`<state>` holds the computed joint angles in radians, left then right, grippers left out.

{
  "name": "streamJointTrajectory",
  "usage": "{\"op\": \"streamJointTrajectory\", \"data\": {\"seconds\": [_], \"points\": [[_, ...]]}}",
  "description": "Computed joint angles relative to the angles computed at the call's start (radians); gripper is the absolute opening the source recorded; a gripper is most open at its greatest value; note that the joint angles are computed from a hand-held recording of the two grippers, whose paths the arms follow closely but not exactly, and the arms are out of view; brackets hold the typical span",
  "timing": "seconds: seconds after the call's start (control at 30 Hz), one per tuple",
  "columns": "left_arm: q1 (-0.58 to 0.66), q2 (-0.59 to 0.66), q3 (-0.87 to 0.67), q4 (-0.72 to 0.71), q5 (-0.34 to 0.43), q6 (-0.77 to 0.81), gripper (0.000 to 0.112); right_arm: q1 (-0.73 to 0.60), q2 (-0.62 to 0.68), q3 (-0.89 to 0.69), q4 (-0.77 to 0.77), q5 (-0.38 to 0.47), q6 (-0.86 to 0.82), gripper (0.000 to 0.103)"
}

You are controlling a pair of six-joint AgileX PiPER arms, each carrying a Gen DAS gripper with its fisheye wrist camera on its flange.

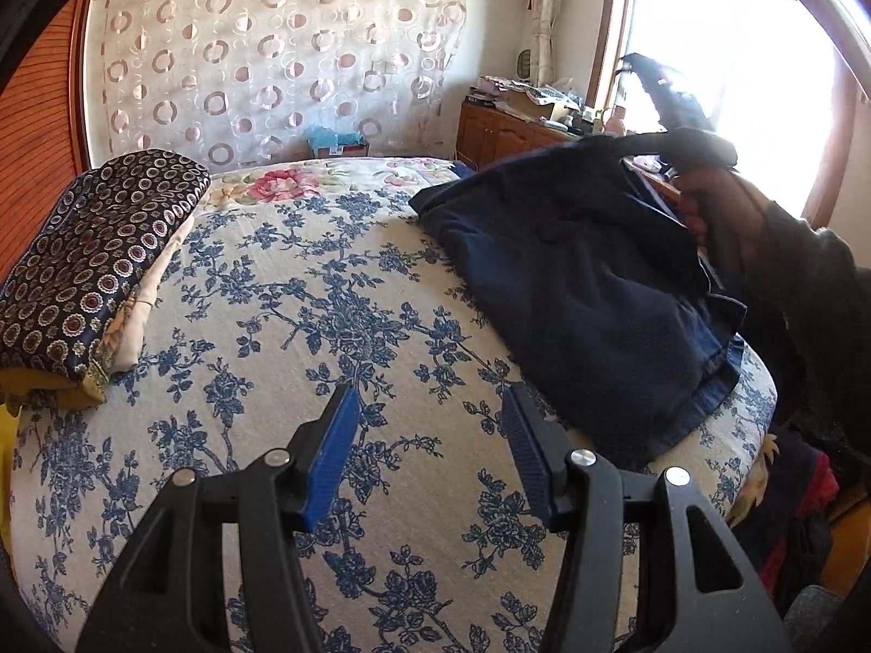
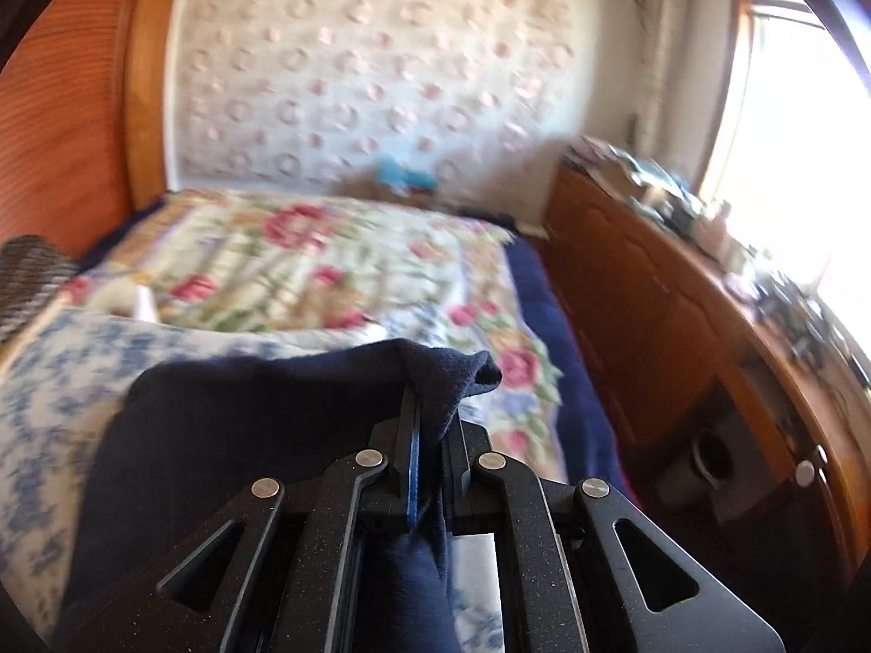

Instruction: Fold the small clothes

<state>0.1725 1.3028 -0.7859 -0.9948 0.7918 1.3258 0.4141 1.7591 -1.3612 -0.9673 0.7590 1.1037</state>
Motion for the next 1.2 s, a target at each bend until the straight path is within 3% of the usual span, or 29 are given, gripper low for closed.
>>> {"op": "streamJointTrajectory", "data": {"seconds": [0.1, 0.17, 0.2, 0.23, 0.4, 0.67, 0.83, 1.13, 1.2], "points": [[0.004, -0.004, 0.001, 0.0, 0.006, 0.003, 0.054, -0.074, 0.077, -0.064, 0.159, -0.003, -0.142, 0.007], [0.01, -0.009, 0.004, -0.005, 0.01, 0.008, 0.054, -0.078, 0.1, -0.074, 0.165, 0.026, -0.155, 0.023], [0.009, -0.009, 0.005, -0.005, 0.01, 0.006, 0.054, -0.073, 0.1, -0.062, 0.145, 0.033, -0.138, 0.037], [0.006, -0.009, 0.004, -0.004, 0.011, 0.003, 0.054, -0.071, 0.083, -0.029, 0.137, 0.018, -0.126, 0.041], [-0.021, -0.026, 0.01, 0.004, 0.004, -0.008, 0.054, -0.017, -0.055, 0.147, 0.05, -0.016, -0.026, 0.041], [-0.086, -0.05, 0.023, 0.005, -0.022, -0.037, 0.054, 0.174, -0.339, 0.497, -0.04, -0.061, 0.177, 0.042], [-0.14, -0.062, 0.031, 0.01, -0.051, -0.062, 0.054, 0.259, -0.419, 0.625, -0.021, -0.066, 0.272, 0.042], [-0.23, -0.079, 0.054, 0.049, -0.092, -0.112, 0.054, 0.437, -0.486, 0.776, -0.031, 0.034, 0.47, 0.041], [-0.247, -0.093, 0.066, 0.042, -0.12, -0.118, 0.054, 0.429, -0.475, 0.79, -0.023, 0.028, 0.463, 0.033]]}}
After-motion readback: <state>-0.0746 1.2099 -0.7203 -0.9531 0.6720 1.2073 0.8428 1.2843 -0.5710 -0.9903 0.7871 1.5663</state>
